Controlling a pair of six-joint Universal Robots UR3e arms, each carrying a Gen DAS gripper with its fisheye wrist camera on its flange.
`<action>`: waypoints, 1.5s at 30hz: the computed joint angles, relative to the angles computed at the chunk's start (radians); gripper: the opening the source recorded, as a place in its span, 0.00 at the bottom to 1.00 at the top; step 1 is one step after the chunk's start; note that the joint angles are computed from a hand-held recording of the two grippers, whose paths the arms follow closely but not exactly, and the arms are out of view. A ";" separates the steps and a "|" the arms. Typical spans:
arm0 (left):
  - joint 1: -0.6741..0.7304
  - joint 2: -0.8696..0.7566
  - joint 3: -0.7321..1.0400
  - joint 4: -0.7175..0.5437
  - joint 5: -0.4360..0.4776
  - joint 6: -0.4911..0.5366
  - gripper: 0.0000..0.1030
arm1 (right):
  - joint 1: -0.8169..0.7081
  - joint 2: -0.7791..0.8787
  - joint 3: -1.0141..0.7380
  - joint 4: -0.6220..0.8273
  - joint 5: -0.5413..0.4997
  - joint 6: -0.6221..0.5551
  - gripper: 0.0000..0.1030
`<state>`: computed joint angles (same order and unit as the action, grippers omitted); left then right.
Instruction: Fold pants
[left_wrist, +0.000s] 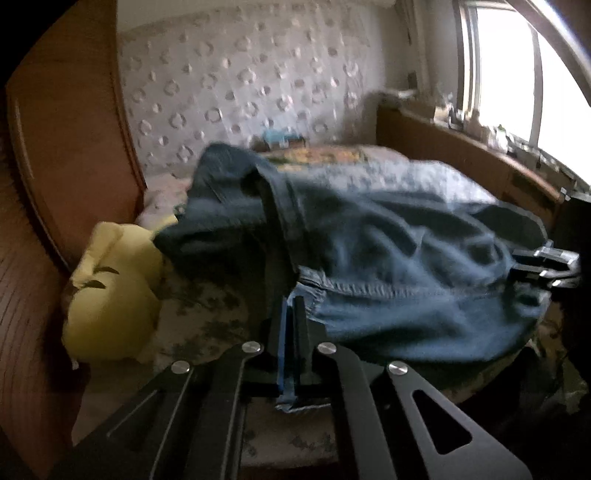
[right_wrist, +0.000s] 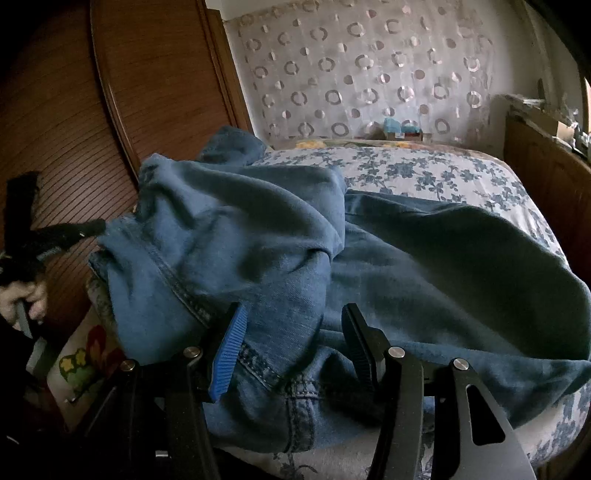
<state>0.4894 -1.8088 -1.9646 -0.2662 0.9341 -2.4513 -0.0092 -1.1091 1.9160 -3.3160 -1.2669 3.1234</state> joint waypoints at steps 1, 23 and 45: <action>0.024 0.031 -0.011 -0.026 -0.030 0.014 0.03 | 0.000 0.000 0.000 0.000 0.000 -0.001 0.54; 0.112 0.156 -0.145 -0.099 -0.093 0.091 0.10 | 0.007 0.007 0.049 -0.016 0.014 -0.001 0.54; -0.118 0.070 -0.095 0.027 -0.102 -0.082 0.41 | -0.075 -0.145 0.293 -0.094 0.163 -0.042 0.08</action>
